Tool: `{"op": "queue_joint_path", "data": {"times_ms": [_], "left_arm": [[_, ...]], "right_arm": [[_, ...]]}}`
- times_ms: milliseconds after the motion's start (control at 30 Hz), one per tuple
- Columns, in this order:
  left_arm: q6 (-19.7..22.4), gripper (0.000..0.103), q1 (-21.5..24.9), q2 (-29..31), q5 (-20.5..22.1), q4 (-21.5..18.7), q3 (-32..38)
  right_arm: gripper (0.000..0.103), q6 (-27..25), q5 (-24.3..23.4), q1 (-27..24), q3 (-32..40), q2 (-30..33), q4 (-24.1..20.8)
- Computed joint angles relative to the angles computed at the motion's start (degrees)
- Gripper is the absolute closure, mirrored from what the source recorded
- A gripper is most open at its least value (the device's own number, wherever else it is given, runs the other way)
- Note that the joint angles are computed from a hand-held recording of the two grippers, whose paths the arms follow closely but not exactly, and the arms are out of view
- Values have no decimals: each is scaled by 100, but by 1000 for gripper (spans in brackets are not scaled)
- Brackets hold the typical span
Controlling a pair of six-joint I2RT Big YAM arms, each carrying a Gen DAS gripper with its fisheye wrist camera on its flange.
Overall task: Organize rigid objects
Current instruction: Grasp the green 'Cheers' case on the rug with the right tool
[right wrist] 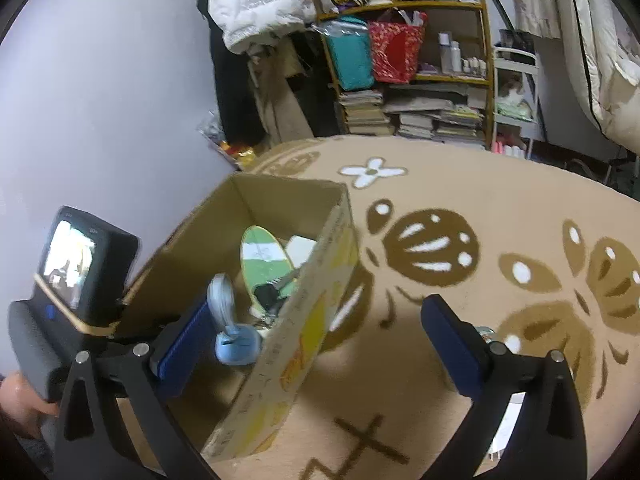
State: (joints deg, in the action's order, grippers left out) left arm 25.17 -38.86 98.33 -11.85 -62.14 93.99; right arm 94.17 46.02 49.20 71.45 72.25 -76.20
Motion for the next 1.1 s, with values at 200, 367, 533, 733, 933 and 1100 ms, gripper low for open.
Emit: {"op": "queue_joint_path", "data": {"times_ms": [200,367,533,733,933,1100], "left_arm": [[29,76,-5,-6,-8,13,-11],[45,76,7,-15,6,9,-20],[7,76,-2,-13,-15,-1,-21],[50,76,-85,-36,-197,94,-104],[63,77,-94,-47,-192,88,-114],[81,77,-94,-51,-195,95,-117]], "right_arm": [[0,143,358,123,29,-103,-2],[0,808,402,181,-97,-253,-562],[0,1581,189,190,-397,-534,-1036],[0,2031,-176,93,-737,-782,-1210],[16,1659,-959,-290,-1176,-1001,-731],[20,1276,-1568,-610,-1471,-1051,-344]]}}
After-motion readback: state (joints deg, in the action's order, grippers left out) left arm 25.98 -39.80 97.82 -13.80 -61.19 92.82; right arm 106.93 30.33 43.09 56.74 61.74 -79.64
